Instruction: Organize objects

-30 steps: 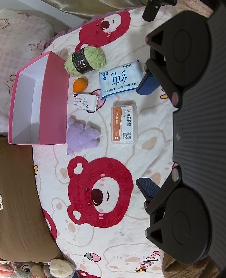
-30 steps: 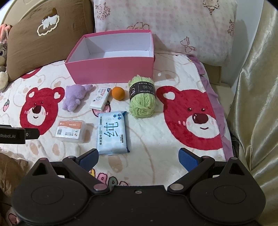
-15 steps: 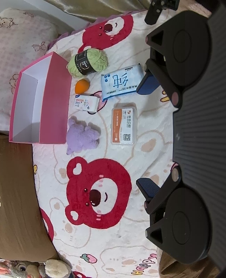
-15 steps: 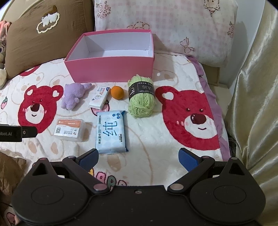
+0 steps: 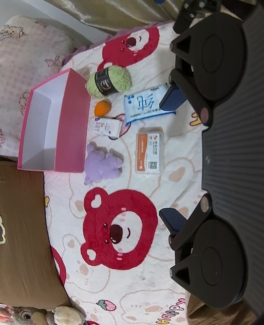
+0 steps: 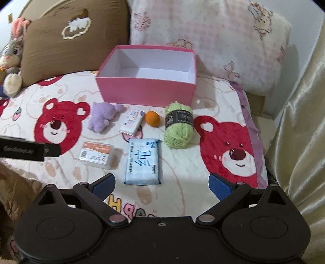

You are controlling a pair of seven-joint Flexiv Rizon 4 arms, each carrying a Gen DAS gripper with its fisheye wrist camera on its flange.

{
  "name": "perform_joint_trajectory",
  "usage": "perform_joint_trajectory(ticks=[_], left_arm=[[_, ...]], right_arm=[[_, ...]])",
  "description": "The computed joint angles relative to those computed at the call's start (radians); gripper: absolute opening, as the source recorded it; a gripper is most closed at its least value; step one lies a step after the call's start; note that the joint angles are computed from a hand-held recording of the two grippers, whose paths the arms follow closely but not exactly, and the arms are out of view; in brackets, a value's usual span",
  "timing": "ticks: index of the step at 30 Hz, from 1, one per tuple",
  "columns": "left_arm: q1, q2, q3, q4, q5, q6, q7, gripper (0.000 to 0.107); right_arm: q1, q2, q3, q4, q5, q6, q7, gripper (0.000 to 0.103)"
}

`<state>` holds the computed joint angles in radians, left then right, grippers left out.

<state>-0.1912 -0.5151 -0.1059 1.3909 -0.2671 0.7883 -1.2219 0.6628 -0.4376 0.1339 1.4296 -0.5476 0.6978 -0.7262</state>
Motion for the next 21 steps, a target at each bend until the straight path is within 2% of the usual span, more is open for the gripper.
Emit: perform_joint_trajectory(ticks=[4, 8, 11, 14, 16, 17, 18, 21], left_arm=[[0.002, 0.0, -0.013, -0.018, -0.011, 0.0, 0.023, 0.103], [0.03, -0.013, -0.057, -0.057, -0.088, -0.093, 0.098, 0.103], [0.025, -0.017, -0.062, -0.053, -0.126, -0.08, 0.118, 0.103], [0.002, -0.025, -0.052, -0.045, -0.111, -0.019, 0.127, 0.103], [0.001, -0.042, -0.065, -0.056, -0.123, -0.023, 0.142, 0.101], [-0.001, -0.052, -0.069, -0.063, -0.129, -0.031, 0.143, 0.1], [-0.003, -0.057, -0.073, -0.06, -0.137, -0.029, 0.143, 0.1], [-0.012, -0.067, -0.091, -0.037, -0.156, 0.011, 0.179, 0.1]], right_arm=[[-0.016, 0.002, 0.017, -0.015, 0.03, 0.041, -0.066, 0.1], [-0.025, 0.012, -0.009, 0.045, -0.018, 0.202, -0.069, 0.1], [-0.021, 0.018, -0.05, 0.116, -0.12, 0.315, -0.038, 0.1], [-0.021, 0.015, -0.111, 0.19, -0.271, 0.474, 0.02, 0.1], [-0.037, 0.004, -0.162, 0.238, -0.38, 0.652, 0.082, 0.1], [-0.049, -0.005, -0.166, 0.245, -0.392, 0.708, 0.087, 0.1], [-0.071, -0.021, -0.137, 0.236, -0.351, 0.727, 0.046, 0.1], [-0.145, -0.078, -0.003, 0.187, -0.172, 0.694, -0.157, 0.1]])
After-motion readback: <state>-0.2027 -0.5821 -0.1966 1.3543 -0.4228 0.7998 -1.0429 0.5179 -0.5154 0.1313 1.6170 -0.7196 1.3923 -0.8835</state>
